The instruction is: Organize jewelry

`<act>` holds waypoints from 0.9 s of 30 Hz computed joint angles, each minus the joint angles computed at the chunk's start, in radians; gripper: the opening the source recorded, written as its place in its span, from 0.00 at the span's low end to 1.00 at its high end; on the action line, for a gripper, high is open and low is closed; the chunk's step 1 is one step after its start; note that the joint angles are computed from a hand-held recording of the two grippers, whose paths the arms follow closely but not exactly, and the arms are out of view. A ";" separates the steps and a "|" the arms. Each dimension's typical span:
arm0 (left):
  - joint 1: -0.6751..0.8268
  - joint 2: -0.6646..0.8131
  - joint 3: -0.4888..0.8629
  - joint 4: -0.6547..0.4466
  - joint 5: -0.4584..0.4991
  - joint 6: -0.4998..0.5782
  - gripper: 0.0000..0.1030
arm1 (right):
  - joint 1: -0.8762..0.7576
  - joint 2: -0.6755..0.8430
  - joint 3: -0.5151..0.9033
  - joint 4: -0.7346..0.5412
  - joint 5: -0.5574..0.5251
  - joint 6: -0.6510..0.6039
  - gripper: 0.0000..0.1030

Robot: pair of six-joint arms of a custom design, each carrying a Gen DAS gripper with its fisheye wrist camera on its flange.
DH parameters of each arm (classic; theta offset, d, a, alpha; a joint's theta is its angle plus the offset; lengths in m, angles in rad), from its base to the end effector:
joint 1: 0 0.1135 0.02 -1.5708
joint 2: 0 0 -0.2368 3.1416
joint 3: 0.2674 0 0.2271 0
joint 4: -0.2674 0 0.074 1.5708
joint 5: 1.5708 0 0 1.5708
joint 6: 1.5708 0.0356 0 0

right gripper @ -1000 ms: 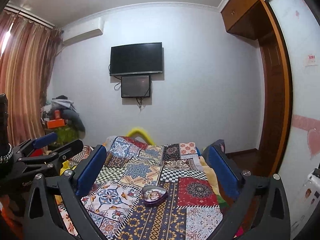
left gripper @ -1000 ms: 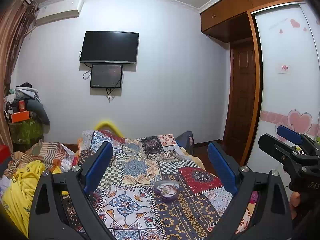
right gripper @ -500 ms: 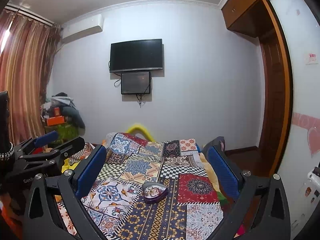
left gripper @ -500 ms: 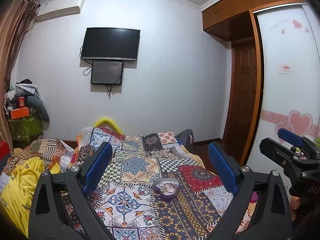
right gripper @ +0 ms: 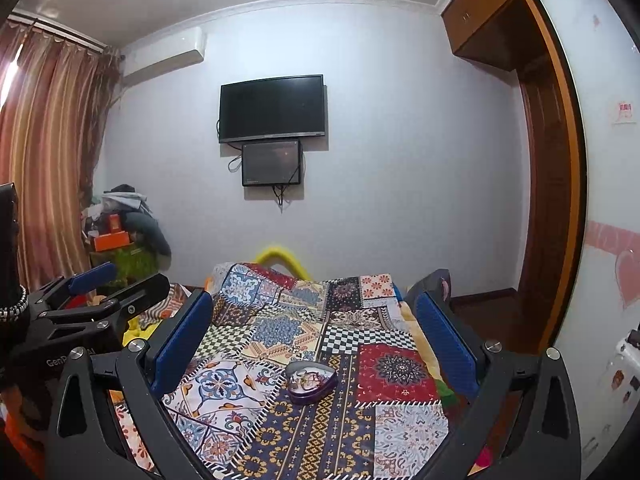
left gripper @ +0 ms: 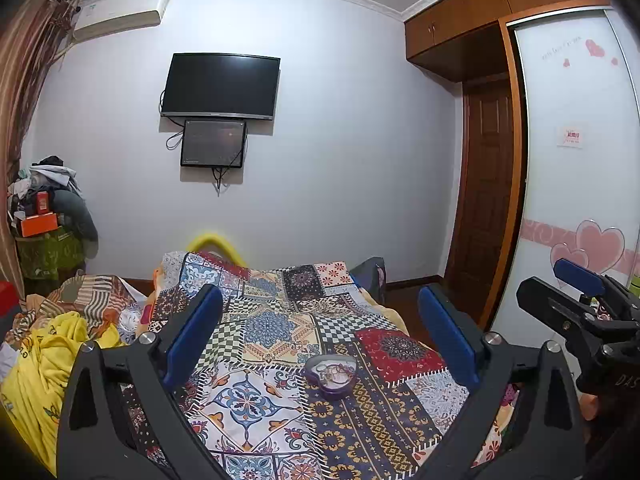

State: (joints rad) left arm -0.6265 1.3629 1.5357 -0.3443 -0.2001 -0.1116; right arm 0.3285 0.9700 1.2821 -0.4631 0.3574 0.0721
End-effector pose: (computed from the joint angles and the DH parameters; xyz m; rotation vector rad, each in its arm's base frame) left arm 0.2341 -0.1607 0.4234 0.3020 1.7267 -0.3668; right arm 0.1766 0.0470 0.4170 0.0442 1.7116 -0.0102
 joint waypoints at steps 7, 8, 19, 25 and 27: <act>-0.003 0.002 -0.006 0.003 -0.001 0.005 0.97 | -0.001 0.009 0.003 -0.006 -0.002 0.005 0.98; -0.005 0.002 -0.008 0.004 -0.003 0.006 0.97 | -0.002 0.009 0.002 -0.007 -0.004 0.006 0.98; -0.006 0.009 -0.008 0.001 0.008 -0.007 0.99 | -0.027 0.007 0.006 -0.016 -0.025 0.014 0.98; -0.004 0.011 -0.006 -0.003 0.012 -0.022 0.99 | -0.042 0.009 0.008 -0.017 -0.039 0.021 0.98; 0.001 0.012 -0.003 -0.005 0.018 -0.026 0.99 | -0.043 0.009 0.008 -0.016 -0.040 0.024 0.98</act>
State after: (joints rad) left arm -0.6256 1.3754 1.5331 -0.3488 -0.1825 -0.1379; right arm 0.2858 0.9795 1.2904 -0.4791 0.3179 0.0960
